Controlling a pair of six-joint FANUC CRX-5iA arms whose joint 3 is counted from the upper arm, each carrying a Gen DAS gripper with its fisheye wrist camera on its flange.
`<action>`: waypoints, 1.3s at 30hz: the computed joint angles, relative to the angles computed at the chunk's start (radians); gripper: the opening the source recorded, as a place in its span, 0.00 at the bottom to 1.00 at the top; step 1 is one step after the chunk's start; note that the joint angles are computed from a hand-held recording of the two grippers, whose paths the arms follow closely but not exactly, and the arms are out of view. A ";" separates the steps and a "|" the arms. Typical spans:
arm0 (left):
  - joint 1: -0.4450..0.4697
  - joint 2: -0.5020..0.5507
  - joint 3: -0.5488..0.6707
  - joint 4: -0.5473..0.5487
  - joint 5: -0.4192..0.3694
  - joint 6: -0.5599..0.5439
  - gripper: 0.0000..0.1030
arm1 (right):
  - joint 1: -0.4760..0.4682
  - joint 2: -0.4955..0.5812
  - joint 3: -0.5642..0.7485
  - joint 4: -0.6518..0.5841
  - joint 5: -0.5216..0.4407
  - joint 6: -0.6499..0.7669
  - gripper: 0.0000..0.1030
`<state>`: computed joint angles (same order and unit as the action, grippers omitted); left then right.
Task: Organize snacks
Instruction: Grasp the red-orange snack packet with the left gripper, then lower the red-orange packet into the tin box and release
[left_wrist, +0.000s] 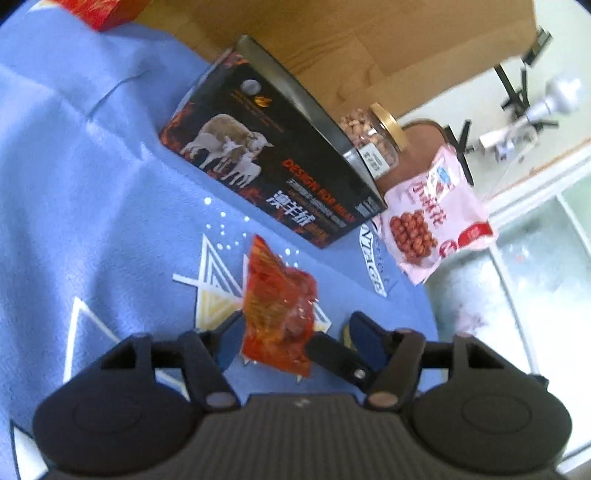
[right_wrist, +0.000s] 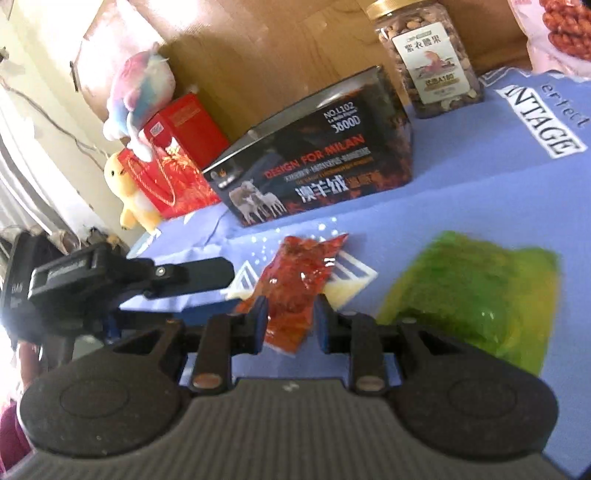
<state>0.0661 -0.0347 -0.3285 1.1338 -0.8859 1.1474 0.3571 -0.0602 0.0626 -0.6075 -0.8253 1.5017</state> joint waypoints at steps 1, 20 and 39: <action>0.004 -0.003 -0.004 0.005 -0.002 0.008 0.62 | -0.023 0.019 0.022 -0.036 -0.035 -0.007 0.04; 0.015 -0.076 -0.138 0.220 0.006 -0.021 0.09 | -0.208 0.018 0.027 -0.392 -0.201 0.047 0.15; -0.002 -0.013 0.061 0.091 0.036 -0.105 0.13 | -0.169 0.046 0.149 -0.378 -0.088 0.156 0.17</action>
